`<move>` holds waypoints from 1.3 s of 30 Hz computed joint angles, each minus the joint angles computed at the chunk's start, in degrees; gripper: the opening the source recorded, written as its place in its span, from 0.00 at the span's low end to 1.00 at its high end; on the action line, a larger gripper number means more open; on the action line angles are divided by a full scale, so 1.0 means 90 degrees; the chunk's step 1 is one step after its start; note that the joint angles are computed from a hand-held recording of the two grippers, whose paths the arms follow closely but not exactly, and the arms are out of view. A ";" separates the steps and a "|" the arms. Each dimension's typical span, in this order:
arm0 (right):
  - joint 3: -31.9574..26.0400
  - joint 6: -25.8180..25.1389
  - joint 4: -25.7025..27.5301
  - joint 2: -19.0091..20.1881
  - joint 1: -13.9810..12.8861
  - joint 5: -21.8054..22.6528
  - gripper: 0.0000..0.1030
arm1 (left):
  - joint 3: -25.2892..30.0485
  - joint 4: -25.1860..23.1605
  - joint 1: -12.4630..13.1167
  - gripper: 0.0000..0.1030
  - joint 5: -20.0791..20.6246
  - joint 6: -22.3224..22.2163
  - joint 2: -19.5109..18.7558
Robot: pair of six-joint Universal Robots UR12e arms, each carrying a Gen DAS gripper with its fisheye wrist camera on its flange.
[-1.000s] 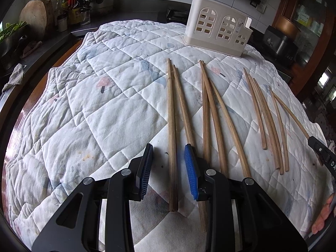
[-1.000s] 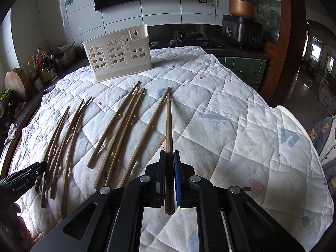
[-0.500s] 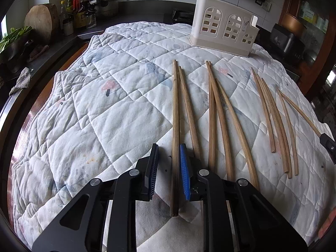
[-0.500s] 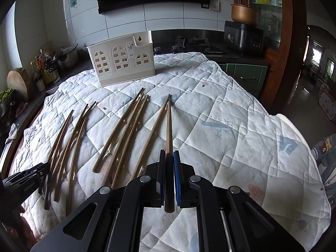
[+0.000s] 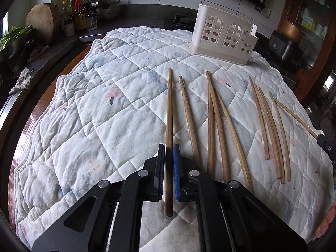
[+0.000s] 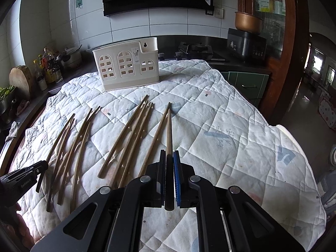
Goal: Organize utensils
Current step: 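Lift the left tool's chopstick toward the white holder while the right tool carries its chopstick there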
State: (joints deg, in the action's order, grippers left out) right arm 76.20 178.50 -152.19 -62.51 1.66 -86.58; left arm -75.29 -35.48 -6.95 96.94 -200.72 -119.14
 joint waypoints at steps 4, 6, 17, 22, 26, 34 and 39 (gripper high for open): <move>-0.0135 -0.0181 -0.0111 0.0033 0.0022 -0.0011 0.07 | 0.0036 0.0219 0.0014 0.05 0.0002 0.0187 0.0024; -0.0203 -0.0276 -0.0215 0.0043 0.0034 -0.0007 0.07 | 0.0071 0.0308 0.0029 0.05 -0.0027 0.0275 0.0024; -0.0430 -0.0661 -0.0283 0.0089 0.0082 0.0245 0.07 | 0.0087 0.0602 0.0181 0.05 -0.0541 0.0466 0.0102; -0.0636 -0.0800 -0.0138 0.0159 0.0091 0.0369 0.07 | 0.0148 0.0619 0.0229 0.05 -0.0643 0.0539 0.0112; -0.1083 -0.0967 0.0102 0.0291 0.0027 0.0759 0.07 | 0.0296 0.0559 0.0298 0.05 -0.0802 0.0571 0.0093; -0.2805 -0.1309 0.1131 0.0901 -0.0069 0.1318 0.06 | 0.0972 0.0168 0.0450 0.05 -0.1309 0.0723 -0.0107; -0.4249 -0.1344 0.1966 0.1504 -0.0084 0.1562 0.06 | 0.1490 -0.0066 0.0485 0.05 -0.1465 0.0830 -0.0298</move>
State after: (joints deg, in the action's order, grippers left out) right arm 37.96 166.40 -134.49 -48.97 0.90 -72.53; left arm -61.88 -36.07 -2.58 83.75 -193.25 -121.83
